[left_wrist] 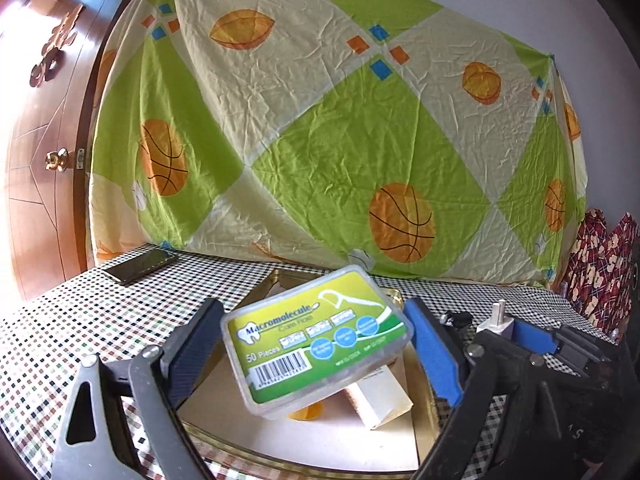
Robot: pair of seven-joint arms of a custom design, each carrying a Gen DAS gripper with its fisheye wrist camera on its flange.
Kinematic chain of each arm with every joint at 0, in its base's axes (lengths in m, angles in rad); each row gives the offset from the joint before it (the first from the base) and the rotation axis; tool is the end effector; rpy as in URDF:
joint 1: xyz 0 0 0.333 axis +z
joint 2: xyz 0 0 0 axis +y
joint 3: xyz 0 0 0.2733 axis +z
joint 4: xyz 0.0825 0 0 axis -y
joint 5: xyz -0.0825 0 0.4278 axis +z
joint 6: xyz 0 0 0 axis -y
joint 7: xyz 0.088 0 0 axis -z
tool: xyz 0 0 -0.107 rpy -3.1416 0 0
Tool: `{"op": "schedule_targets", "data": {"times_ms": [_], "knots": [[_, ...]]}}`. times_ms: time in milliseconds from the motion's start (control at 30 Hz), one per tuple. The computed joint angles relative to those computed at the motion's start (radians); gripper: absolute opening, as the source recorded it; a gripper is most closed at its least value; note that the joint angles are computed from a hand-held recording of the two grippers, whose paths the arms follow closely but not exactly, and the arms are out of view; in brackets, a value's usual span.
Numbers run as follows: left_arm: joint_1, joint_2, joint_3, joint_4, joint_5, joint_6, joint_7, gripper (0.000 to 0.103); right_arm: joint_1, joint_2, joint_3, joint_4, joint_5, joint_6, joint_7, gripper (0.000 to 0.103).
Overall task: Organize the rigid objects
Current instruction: 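Lower the floss box into the tray and open the left tool while the right tool releases the charger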
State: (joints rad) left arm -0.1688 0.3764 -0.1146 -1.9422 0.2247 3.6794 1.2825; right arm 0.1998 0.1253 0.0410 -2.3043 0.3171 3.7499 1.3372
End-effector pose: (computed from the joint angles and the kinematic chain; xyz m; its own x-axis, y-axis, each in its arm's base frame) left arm 0.6352 -0.2072 0.3904 -0.3544 -0.9216 0.1582 -0.2547 -0.0677 -0.9647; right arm 0.5717 0.0971 0.3781 0.0600 -0.9981 0.0148 -0.2660 -0.0303 -0.9635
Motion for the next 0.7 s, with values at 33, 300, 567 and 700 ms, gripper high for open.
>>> {"op": "schedule_targets", "data": {"times_ms": [33,300,567,700], "knots": [[0.003,0.0,0.003,0.003,-0.003,-0.008,-0.002,0.092,-0.005,0.001,0.001,0.005,-0.018,-0.009,0.016,0.04],[0.014,0.035,0.021,0.064,0.001,-0.121,0.006,0.092,-0.03,0.035,0.01,0.093,-0.146,-0.144,0.098,0.04],[-0.001,0.074,0.033,0.147,0.055,-0.24,0.009,0.092,0.225,0.151,-0.181,0.314,0.273,-0.322,-0.288,0.04],[0.027,0.1,0.006,0.203,0.123,-0.322,-0.027,0.098,0.414,0.233,-0.408,0.432,0.42,-0.475,-0.348,0.042]]}}
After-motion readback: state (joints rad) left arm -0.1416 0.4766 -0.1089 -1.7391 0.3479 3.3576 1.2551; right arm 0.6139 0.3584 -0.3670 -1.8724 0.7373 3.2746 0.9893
